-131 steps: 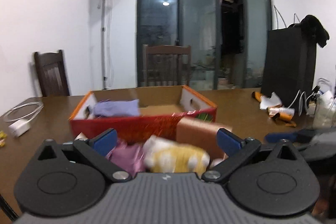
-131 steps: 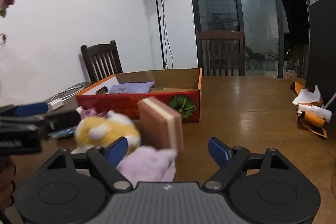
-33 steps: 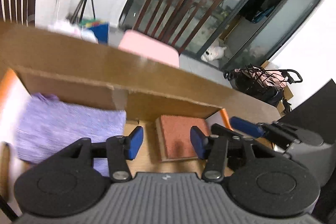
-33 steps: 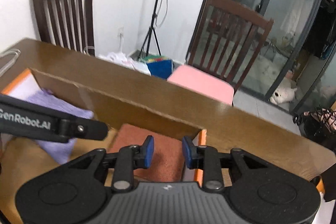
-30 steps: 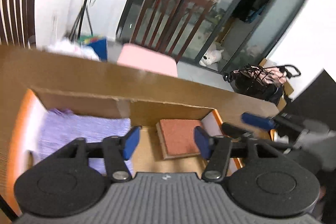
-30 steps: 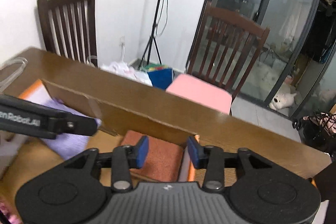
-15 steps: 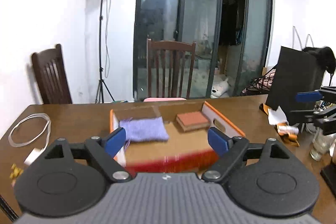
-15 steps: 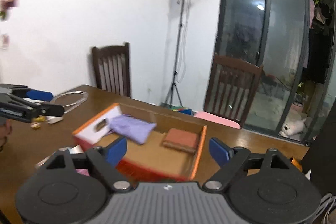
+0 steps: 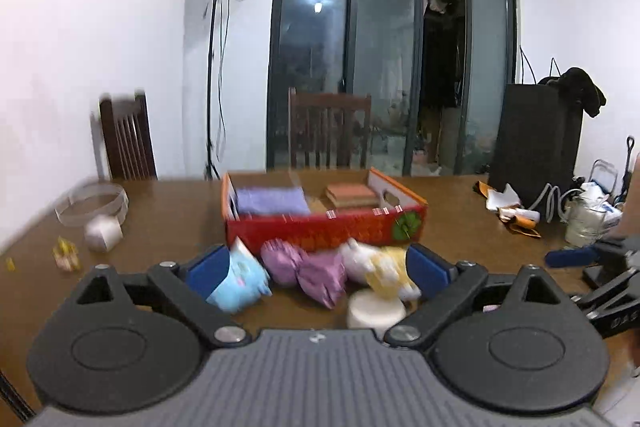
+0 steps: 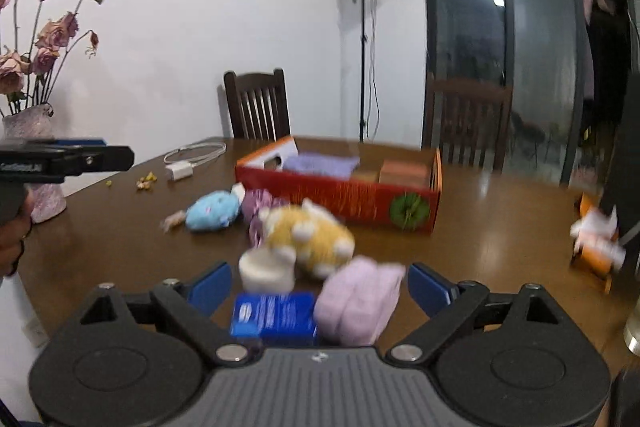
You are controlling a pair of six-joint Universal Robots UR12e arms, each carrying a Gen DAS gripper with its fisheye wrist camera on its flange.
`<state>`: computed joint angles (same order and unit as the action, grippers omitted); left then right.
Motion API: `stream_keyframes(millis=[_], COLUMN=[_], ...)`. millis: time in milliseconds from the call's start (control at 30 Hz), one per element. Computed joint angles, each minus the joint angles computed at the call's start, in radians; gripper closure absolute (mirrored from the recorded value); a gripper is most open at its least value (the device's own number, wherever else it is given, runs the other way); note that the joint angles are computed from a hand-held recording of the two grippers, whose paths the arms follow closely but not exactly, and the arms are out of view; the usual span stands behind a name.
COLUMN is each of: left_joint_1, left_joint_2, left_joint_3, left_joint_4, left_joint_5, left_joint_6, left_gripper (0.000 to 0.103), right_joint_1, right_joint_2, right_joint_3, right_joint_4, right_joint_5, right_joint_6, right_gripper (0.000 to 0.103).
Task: Organize soft objects
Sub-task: 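Move both tools to the yellow-and-white plush sheep and close on it, then lift the plush sheep off the table with both tools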
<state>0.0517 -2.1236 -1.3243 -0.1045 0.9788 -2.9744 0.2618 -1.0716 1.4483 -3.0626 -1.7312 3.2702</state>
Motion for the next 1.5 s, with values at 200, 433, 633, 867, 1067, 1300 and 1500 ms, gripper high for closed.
stream_keyframes(millis=[200, 433, 633, 867, 1067, 1300, 1500], left_joint_1=[-0.03, -0.062, -0.069, -0.061, -0.046, -0.055, -0.055], left_joint_2=[-0.025, -0.094, -0.171, -0.236, -0.256, -0.287, -0.268], left_joint_3=[0.029, 0.122, 0.256, 0.357, 0.374, 0.442, 0.414], left_joint_4=[-0.102, -0.168, -0.3, -0.481, -0.437, -0.482, -0.449], left_joint_5=[0.037, 0.026, -0.066, -0.178, -0.249, -0.223, -0.246], left_joint_6=[0.084, 0.031, -0.031, -0.042, -0.137, -0.212, -0.231], left_gripper=[0.006, 0.006, 0.02, 0.065, 0.058, 0.057, 0.062], right_joint_1=[0.001, -0.031, -0.07, -0.119, -0.153, -0.177, -0.176], right_joint_2=[0.029, 0.071, 0.136, 0.241, 0.273, 0.312, 0.294], right_joint_3=[-0.033, -0.089, -0.19, -0.351, -0.368, -0.413, -0.387], right_joint_4=[0.043, 0.049, 0.072, 0.21, 0.176, 0.177, 0.128], right_joint_5=[-0.051, -0.037, 0.05, 0.259, 0.416, 0.525, 0.545], right_joint_6=[-0.006, 0.085, 0.177, 0.314, 0.451, 0.527, 0.514], right_gripper=[0.008, 0.01, 0.016, 0.041, 0.041, 0.04, 0.067])
